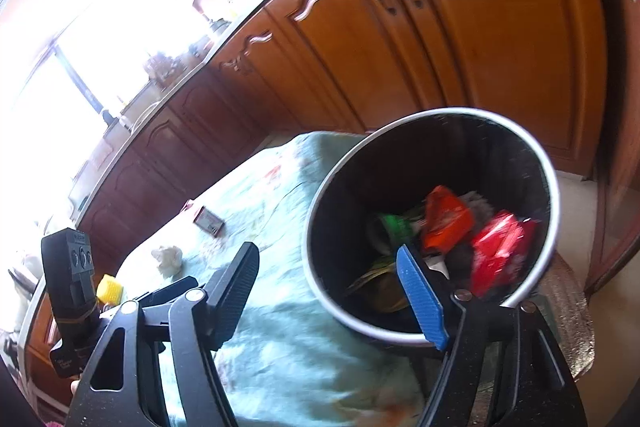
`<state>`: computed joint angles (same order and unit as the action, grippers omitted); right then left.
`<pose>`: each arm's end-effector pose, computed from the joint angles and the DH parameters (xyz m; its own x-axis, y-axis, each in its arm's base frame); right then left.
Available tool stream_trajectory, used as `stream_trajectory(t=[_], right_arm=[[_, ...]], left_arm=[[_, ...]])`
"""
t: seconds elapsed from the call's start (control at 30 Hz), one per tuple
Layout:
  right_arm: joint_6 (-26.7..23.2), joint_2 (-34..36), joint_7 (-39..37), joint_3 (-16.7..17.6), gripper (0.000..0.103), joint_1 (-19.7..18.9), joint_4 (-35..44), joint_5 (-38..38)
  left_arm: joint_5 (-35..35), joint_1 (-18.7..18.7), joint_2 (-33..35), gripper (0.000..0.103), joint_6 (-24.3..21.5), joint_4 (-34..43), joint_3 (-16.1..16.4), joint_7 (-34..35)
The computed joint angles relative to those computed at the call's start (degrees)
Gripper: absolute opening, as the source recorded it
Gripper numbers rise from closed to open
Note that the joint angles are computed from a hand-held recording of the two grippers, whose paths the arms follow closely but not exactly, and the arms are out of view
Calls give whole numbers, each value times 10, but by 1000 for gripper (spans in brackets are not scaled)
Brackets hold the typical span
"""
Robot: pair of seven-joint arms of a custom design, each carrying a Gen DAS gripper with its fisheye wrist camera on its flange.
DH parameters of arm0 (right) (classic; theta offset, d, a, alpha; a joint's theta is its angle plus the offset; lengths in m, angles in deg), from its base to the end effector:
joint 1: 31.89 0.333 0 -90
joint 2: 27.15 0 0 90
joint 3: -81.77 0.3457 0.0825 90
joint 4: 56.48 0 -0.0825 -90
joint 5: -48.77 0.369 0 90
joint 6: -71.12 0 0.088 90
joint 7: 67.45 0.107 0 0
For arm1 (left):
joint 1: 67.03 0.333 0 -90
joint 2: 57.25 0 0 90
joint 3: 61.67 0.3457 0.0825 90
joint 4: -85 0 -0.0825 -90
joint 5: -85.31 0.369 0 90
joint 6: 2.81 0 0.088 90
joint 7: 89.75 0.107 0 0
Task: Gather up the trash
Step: 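Move both open grippers back toward the tissue and milk carton, then grasp the crumpled white tissue with the left gripper while the right grasps the red-and-white milk carton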
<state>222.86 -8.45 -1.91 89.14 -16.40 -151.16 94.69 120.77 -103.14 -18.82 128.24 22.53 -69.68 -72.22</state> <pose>0.6500 0.2393 0.5273 0.3555 -0.8011 -0.4815 -0.7974 0.0089 -0.6034 0.6013 -0.5089 0.5215 0.1702 -0.9534 0.2489 -0.7454 -0.2898 -0.6004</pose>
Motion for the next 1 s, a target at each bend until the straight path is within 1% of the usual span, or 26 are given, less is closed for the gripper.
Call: stream_trajectory(t=[0.1, 0.27, 0.33, 0.5, 0.63, 0.8, 1.0], right_arm=[[-15, 7, -8, 8, 76, 8, 10, -5], [-27, 23, -10, 14, 77, 28, 28, -21], [-35, 33, -7, 15, 77, 35, 40, -29], [-53, 54, -14, 20, 87, 49, 66, -47], [-72, 75, -17, 22, 90, 61, 95, -65], [-95, 107, -18, 24, 91, 75, 141, -89], [-138, 167, -6, 19, 91, 94, 238, -130]], left_arm=[[19, 4, -58, 80, 18, -93, 8, -56], [56, 23, -138, 80, 30, -212, -2, -138], [68, 31, -156, 80, 23, -235, -9, -160], [93, 51, -205, 80, 15, -304, -26, -219], [99, 70, -233, 80, 7, -341, -39, -247], [100, 88, -249, 80, 0, -365, -49, -263], [96, 106, -251, 80, -7, -372, -51, -259]])
